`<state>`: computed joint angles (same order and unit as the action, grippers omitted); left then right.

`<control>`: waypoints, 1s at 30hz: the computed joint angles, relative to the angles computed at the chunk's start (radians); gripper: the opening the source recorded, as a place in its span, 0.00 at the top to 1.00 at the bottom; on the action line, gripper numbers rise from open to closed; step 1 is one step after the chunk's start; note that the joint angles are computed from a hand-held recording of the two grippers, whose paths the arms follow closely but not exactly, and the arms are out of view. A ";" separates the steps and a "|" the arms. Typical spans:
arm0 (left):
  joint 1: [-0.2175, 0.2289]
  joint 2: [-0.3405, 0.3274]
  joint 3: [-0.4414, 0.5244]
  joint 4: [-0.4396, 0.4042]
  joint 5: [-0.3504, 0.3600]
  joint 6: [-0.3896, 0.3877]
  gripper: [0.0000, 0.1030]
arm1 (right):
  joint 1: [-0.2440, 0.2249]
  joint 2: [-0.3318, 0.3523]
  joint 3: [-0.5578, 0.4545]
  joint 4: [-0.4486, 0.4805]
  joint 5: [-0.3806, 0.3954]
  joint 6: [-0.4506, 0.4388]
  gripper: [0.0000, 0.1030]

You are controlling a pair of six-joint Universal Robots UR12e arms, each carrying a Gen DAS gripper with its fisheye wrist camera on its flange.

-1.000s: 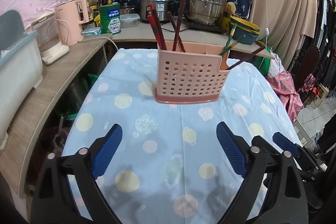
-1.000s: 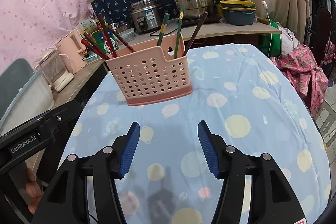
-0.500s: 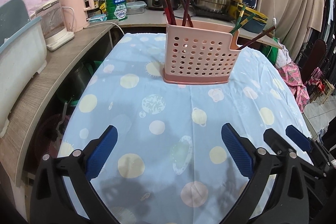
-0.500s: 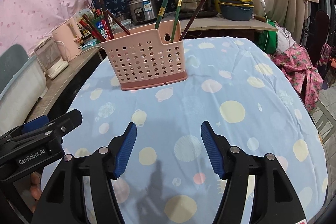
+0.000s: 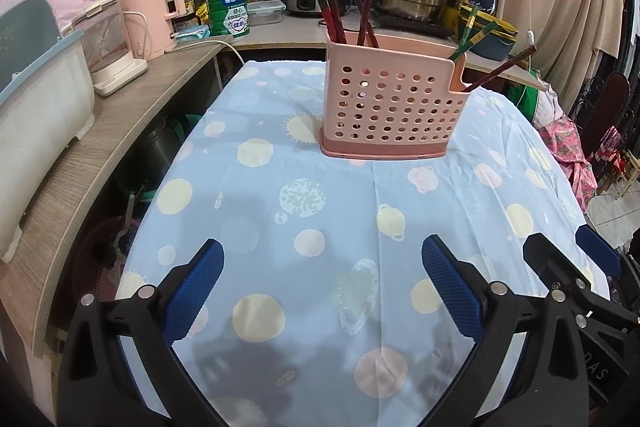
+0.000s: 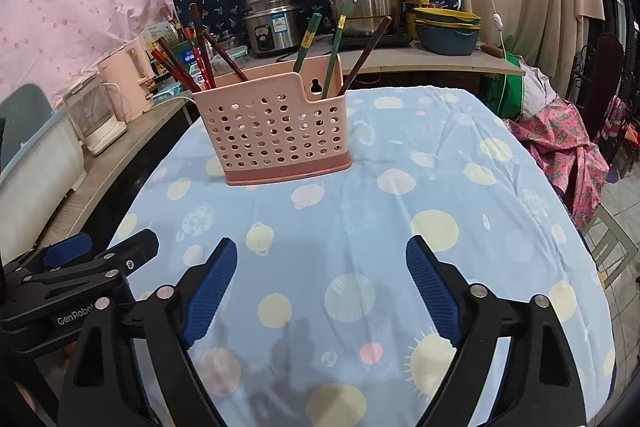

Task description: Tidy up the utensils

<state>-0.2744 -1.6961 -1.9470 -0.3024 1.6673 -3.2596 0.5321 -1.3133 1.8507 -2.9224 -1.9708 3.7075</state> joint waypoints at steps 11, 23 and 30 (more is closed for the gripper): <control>-0.001 -0.004 0.005 0.007 0.018 0.012 0.07 | 0.000 0.003 -0.011 0.018 -0.024 0.011 0.06; -0.004 -0.007 0.012 0.018 0.047 0.003 0.07 | 0.003 0.007 -0.023 0.024 -0.052 0.003 0.07; -0.007 -0.014 0.019 0.036 0.055 0.010 0.07 | 0.001 0.010 -0.028 0.014 -0.054 -0.005 0.07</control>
